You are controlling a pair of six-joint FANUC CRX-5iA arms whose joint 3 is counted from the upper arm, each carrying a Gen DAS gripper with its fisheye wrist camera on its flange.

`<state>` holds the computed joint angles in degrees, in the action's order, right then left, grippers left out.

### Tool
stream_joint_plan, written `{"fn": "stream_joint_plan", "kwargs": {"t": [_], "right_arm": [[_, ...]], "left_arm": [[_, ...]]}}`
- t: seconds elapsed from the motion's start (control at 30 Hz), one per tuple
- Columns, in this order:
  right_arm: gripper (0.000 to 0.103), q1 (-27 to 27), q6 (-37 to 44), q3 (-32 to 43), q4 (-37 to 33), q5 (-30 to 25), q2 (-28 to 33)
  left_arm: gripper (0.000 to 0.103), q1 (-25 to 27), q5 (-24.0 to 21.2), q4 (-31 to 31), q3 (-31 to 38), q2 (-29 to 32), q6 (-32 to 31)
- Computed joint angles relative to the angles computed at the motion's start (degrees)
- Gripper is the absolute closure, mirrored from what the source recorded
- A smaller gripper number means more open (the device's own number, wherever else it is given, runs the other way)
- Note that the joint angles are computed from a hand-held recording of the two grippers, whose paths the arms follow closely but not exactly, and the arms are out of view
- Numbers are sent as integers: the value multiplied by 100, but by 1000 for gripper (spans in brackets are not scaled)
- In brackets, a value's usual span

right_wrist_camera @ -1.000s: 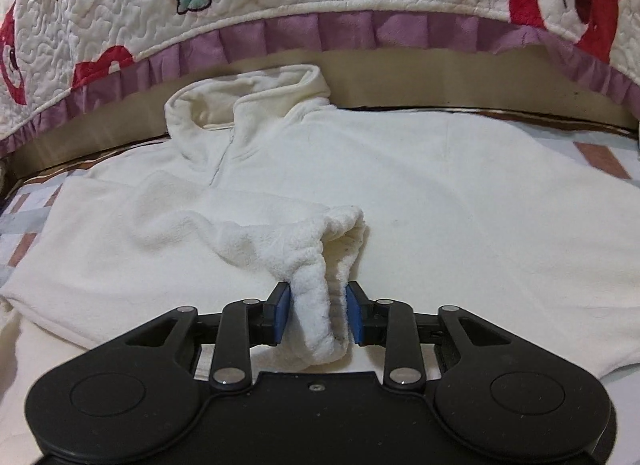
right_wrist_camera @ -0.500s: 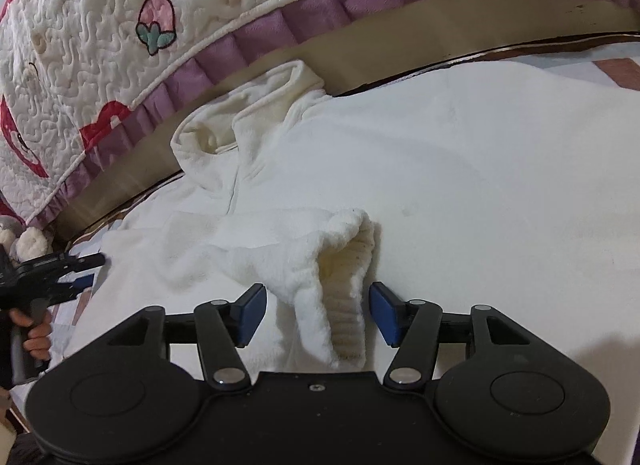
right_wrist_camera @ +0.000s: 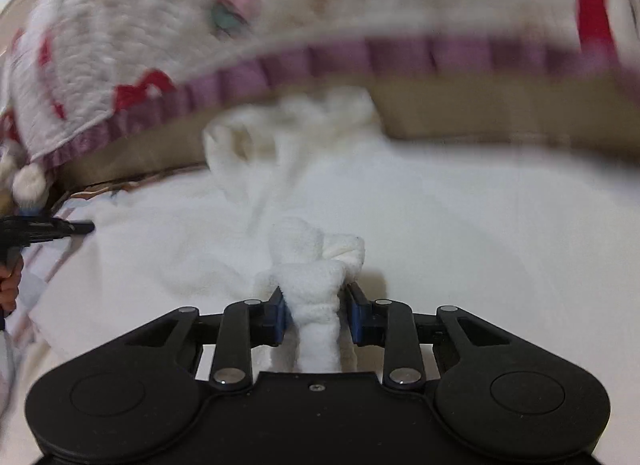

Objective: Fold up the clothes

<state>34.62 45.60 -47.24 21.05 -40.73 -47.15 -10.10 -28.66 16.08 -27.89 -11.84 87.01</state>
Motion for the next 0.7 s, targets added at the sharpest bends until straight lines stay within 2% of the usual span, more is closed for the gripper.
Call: {"fn": "stream_joint_plan", "kwargs": {"t": [0.1, 0.17, 0.2, 0.23, 0.3, 0.33, 0.43, 0.53, 0.63, 0.7], "right_arm": [[70, 212, -842, -351, 1441, 295, -140], [69, 200, -1073, -417, 1949, 326, -8], [68, 229, -946, -340, 1848, 187, 143], [67, 248, -710, -214, 1640, -37, 355], [63, 306, -276, 21, 1333, -554, 772], [59, 330, -162, 86, 1259, -737, 911], [47, 191, -302, 76, 928, -604, 791], [46, -17, -269, 150, 437, -531, 723], [45, -85, -171, 156, 235, -514, 642], [45, -117, -236, 188, 119, -533, 644]], "left_arm": [[94, 115, 230, 640, -318, -47, -333], [93, 86, 316, 437, -302, -84, -109], [87, 63, 214, 110, -173, -60, 192], [77, 47, -40, -220, 6, -40, 483], [64, 1, -562, -724, 339, 5, 905], [62, 8, -757, -696, 367, -73, 773], [53, 81, -1288, -200, 262, -399, -185], [43, -43, -1577, 131, -92, -855, -925], [43, -212, -1918, 356, -369, -1279, -1522], [43, -481, -2161, 66, -291, -1374, -1478]]}}
